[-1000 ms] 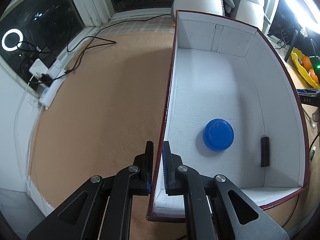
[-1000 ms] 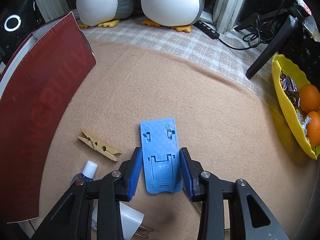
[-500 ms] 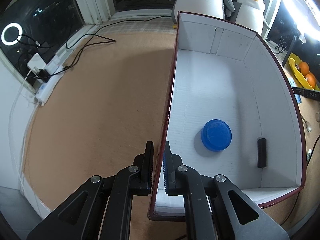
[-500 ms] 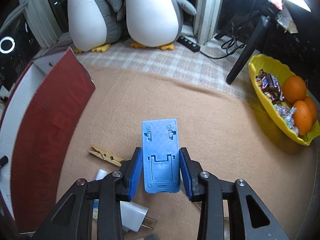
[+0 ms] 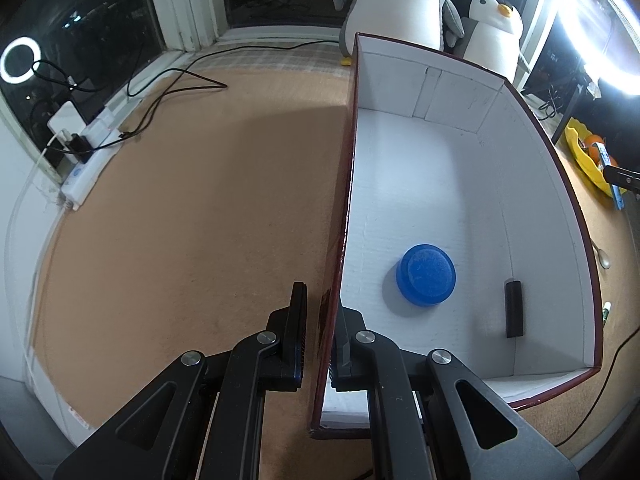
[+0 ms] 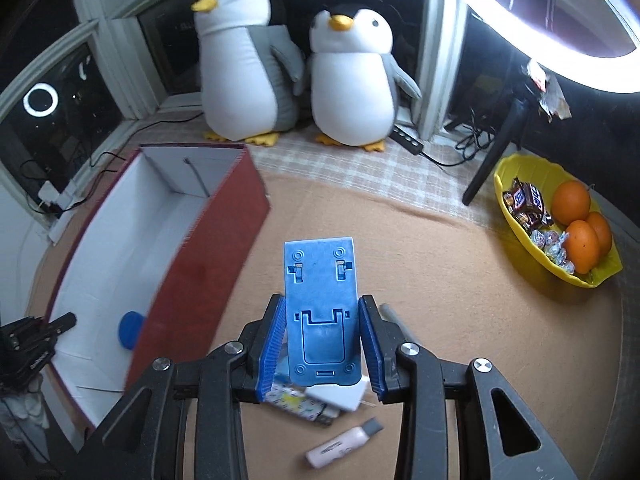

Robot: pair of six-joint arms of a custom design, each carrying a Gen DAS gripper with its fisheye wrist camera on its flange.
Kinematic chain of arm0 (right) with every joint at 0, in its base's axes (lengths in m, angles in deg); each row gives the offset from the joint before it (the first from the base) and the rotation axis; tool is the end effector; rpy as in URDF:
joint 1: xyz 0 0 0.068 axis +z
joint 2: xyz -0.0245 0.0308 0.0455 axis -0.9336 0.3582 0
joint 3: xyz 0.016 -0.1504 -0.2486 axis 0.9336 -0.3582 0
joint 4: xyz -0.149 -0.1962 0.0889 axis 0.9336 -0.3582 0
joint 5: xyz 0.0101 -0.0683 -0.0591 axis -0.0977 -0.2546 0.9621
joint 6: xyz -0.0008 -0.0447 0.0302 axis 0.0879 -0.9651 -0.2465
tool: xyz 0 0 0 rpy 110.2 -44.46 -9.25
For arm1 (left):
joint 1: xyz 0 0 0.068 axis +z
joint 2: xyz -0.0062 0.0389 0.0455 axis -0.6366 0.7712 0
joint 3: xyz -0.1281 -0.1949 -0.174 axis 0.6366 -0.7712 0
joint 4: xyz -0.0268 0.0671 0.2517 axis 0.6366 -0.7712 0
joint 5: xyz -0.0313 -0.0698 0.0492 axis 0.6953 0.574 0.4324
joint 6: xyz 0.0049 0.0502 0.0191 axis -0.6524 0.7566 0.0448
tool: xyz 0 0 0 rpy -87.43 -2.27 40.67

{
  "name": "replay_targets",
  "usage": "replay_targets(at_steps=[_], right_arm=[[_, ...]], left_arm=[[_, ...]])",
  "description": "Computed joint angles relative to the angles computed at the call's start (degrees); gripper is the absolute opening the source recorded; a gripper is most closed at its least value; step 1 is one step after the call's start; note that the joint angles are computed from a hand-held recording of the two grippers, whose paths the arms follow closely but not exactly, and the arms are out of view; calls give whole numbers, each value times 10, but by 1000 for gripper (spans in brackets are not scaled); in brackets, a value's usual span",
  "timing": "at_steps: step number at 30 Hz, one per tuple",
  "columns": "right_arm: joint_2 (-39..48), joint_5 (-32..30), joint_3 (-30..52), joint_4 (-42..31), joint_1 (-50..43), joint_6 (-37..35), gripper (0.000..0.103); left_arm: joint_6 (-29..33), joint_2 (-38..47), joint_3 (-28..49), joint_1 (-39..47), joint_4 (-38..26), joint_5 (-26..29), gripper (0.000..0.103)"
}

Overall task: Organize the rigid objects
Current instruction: 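Carry the blue phone stand into the box and release it with the right gripper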

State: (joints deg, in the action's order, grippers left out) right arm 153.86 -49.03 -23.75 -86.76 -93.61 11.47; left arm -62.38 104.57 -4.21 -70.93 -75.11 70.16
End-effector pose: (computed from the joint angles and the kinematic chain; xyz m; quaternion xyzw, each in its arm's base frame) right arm 0.2882 -0.1162 0.2178 -0.1598 0.9490 0.0751 0.2613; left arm 0.1582 -0.0842 0.1707 -0.0922 0.9673 0.0111 0.2360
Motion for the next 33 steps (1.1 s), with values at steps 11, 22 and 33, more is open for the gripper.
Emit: replay_targets(at_steps=[11, 22, 33], right_arm=[[-160, -5, -98, -46, 96, 24, 33], [-224, 44, -178, -20, 224, 96, 33], [-209, 82, -217, 28, 281, 141, 33]], left_arm=[[24, -23, -30, 25, 39, 31, 7], [42, -31, -41, 41, 59, 51, 7], [48, -31, -41, 39, 60, 49, 7]])
